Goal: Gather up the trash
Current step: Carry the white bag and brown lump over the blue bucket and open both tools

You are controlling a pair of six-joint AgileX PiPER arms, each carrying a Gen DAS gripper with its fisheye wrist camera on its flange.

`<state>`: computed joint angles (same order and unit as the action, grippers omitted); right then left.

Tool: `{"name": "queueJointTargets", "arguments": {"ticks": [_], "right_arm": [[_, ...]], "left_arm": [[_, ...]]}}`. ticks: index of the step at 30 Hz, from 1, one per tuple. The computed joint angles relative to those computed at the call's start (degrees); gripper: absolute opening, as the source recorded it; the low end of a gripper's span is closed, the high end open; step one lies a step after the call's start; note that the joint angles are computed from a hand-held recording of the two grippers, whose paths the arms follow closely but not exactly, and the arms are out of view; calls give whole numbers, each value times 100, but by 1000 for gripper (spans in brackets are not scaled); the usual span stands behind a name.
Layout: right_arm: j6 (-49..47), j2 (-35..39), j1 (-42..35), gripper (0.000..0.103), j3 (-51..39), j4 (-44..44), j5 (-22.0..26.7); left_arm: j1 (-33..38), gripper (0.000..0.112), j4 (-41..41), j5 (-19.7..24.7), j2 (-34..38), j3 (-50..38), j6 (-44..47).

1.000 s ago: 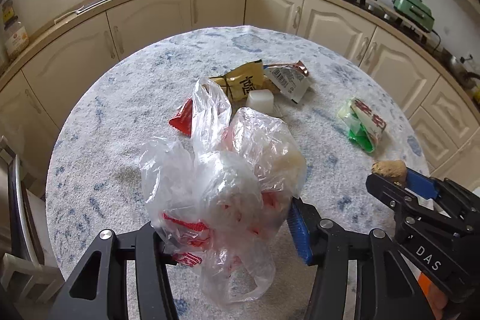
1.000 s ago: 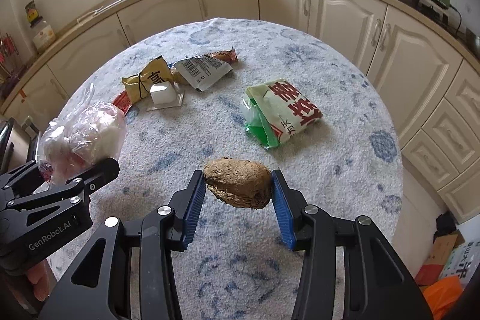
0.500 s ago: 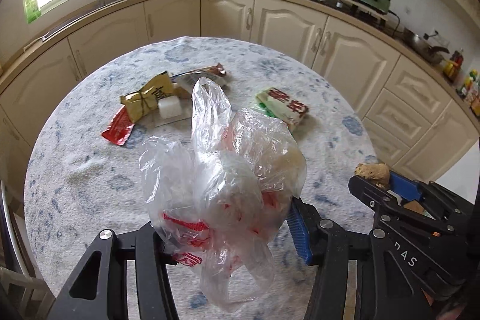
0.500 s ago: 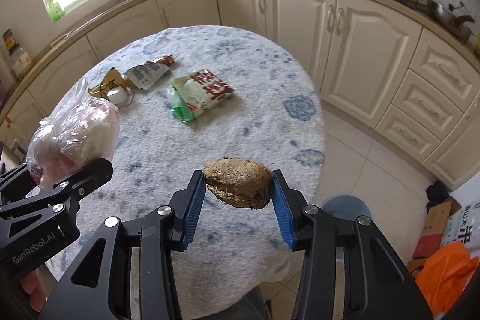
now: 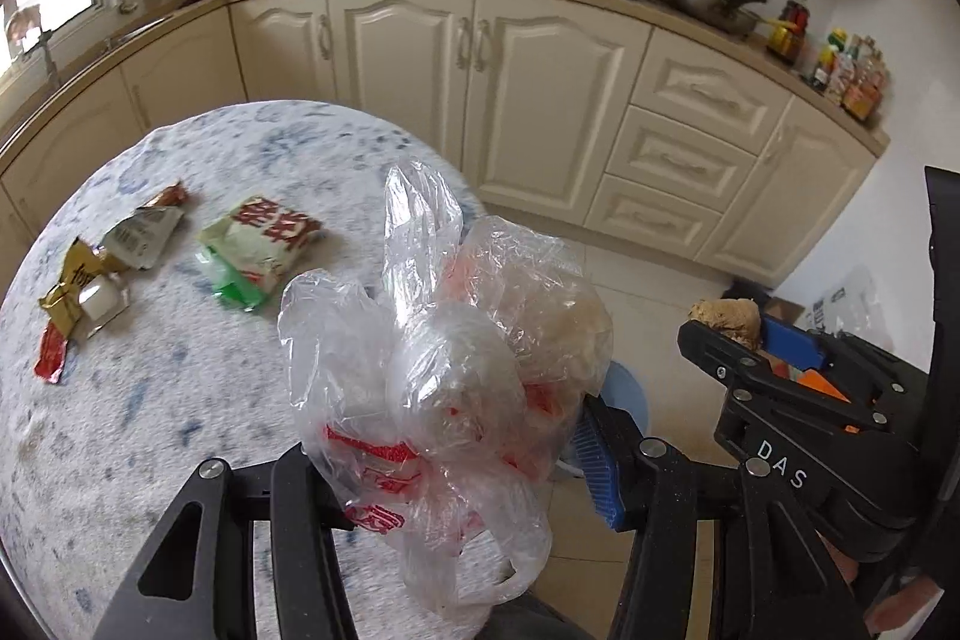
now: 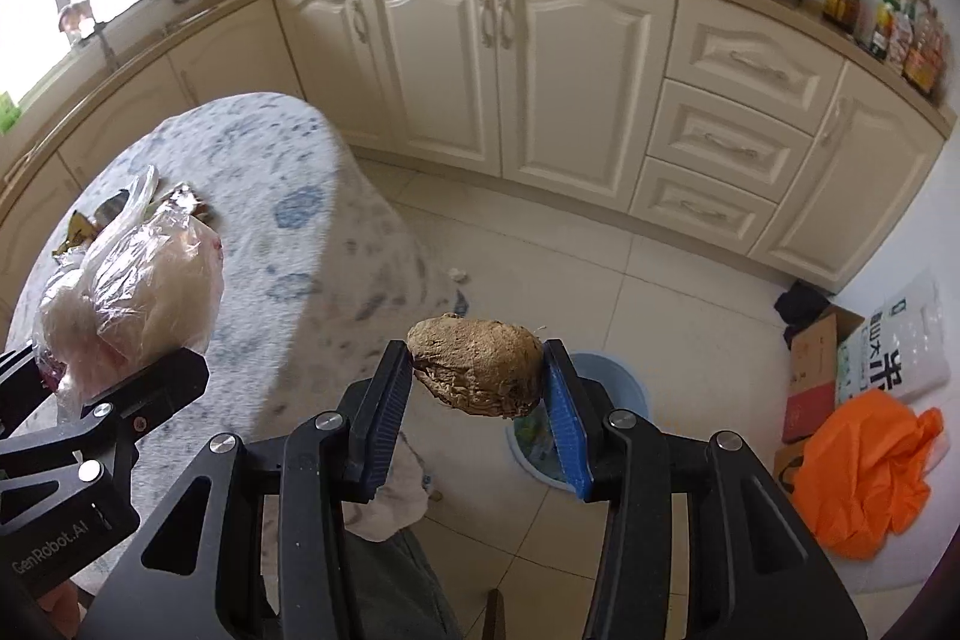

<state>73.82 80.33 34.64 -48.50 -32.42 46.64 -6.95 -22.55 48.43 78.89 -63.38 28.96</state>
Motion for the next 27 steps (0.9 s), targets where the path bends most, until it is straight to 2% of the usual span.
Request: {"name": "queueJointTargets", "arguments": {"ticks": [5, 12, 21, 24, 26, 27], "right_arm": [[-233, -472, -656, 45, 574, 167, 15], [-589, -678, -1585, 45, 1114, 384, -189], [-1505, -503, -3095, 45, 1749, 886, -965], [-1732, -424, -3442, 45, 1888, 996, -1157], [-1854, -360, -3660, 45, 1955, 1029, -1259], [-1843, -323, -3718, 45, 1975, 998, -1283]], "left_arm": [[-936, 51, 488, -79, 710, -498, -487], [-1695, 51, 688, 96, 2082, -1615, -770], [-2324, 52, 1204, 777, 4009, -3776, -1489], [-2533, 57, 1433, 1018, 4487, -4423, -1754], [-2732, 74, 1725, 1406, 4949, -5156, -2111], [-2742, 76, 1753, 1519, 5101, -5390, -2142]]}}
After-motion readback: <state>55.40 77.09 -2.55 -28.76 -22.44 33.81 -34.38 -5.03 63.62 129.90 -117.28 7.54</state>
